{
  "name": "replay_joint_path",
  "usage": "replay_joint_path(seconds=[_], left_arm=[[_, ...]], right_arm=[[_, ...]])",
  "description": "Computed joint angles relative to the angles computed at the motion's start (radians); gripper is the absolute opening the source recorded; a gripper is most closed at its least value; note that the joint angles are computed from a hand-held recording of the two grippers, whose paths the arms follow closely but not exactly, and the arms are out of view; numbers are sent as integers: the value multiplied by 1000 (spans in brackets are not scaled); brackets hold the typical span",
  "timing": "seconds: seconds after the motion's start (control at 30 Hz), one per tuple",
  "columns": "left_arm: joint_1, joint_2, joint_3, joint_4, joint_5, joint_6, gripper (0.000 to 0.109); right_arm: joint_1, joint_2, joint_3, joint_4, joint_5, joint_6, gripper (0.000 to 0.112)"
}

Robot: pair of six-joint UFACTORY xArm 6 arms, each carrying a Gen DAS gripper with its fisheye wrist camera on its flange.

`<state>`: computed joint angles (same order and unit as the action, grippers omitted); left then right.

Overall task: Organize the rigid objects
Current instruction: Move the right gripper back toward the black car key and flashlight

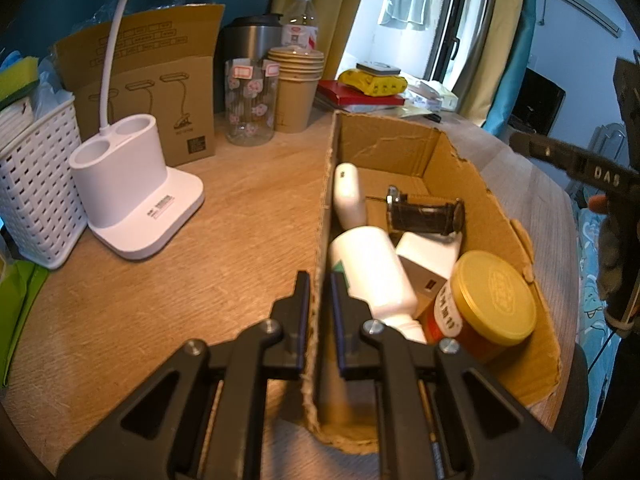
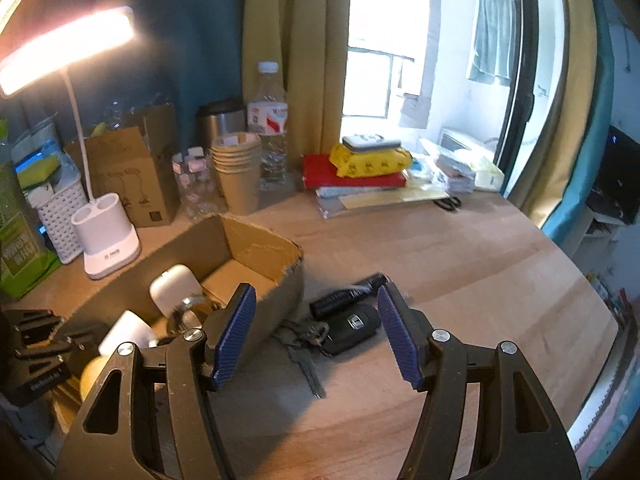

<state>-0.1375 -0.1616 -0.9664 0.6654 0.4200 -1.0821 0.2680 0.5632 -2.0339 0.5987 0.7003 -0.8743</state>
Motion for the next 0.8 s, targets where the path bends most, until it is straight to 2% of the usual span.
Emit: replay_joint_path(seconds=[0.23,0.43,0.63,0.8], left_arm=[[0,0,0,-1,0,1,11],[1,0,0,-1,0,1,11],[1,0,0,-2,0,2,11],[1,0,0,-2,0,2,11]], right_arm=[[-11,46,-30,-49,9,53,67],[-13,138,-142,-129,56,184,67],[-12,269,-344,-197,163,282,67],[-6,417,-592,-249,306,342,67]])
